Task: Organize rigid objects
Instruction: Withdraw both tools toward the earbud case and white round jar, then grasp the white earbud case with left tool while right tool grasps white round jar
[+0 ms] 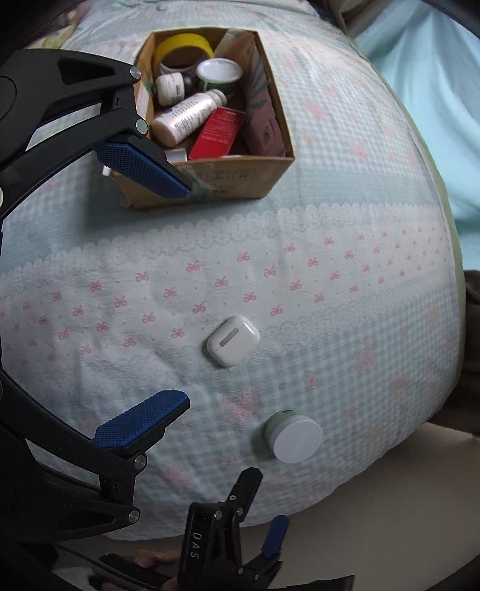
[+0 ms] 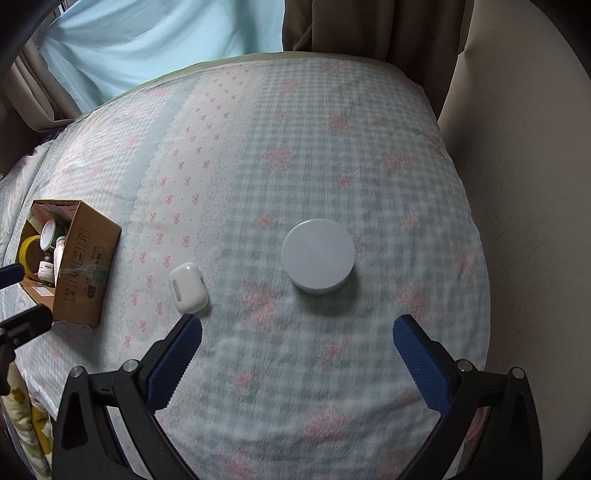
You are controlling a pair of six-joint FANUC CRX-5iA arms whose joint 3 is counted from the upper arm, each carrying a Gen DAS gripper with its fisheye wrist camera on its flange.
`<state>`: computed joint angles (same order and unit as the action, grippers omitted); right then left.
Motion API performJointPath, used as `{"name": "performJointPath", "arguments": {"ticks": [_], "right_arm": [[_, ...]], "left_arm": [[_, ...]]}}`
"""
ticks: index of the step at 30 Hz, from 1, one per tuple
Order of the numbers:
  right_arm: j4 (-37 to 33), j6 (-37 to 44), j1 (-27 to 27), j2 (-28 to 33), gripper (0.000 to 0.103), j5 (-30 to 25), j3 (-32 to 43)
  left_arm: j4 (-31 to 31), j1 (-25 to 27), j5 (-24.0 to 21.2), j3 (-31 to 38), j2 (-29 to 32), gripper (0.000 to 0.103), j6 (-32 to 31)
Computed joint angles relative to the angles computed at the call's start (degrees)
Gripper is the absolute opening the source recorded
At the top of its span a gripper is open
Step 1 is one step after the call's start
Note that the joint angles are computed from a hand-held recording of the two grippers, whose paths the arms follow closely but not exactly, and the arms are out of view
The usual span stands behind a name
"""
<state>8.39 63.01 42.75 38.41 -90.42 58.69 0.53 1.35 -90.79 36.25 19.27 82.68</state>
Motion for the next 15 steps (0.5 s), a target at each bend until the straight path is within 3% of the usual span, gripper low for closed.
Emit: {"name": "performJointPath", "arguments": {"ticks": [5,10,15], "right_arm": [[0.29,6.27,-1.83,-4.57,0.103,13.47,-13.29],[0.37,13.1,-2.99,-5.57,0.103,22.55,-19.92],[-1.93,16.83,-4.27,-3.97,0.103,26.69,-20.42]], "left_arm": [[-1.58,-2.92,7.01,-4.83,1.59,0.103,-13.4],[0.58,-3.16,10.59,-5.69,5.25,0.101,-23.02],[2.81,-2.46,8.36,-3.99,9.69,0.081,-28.42]]}}
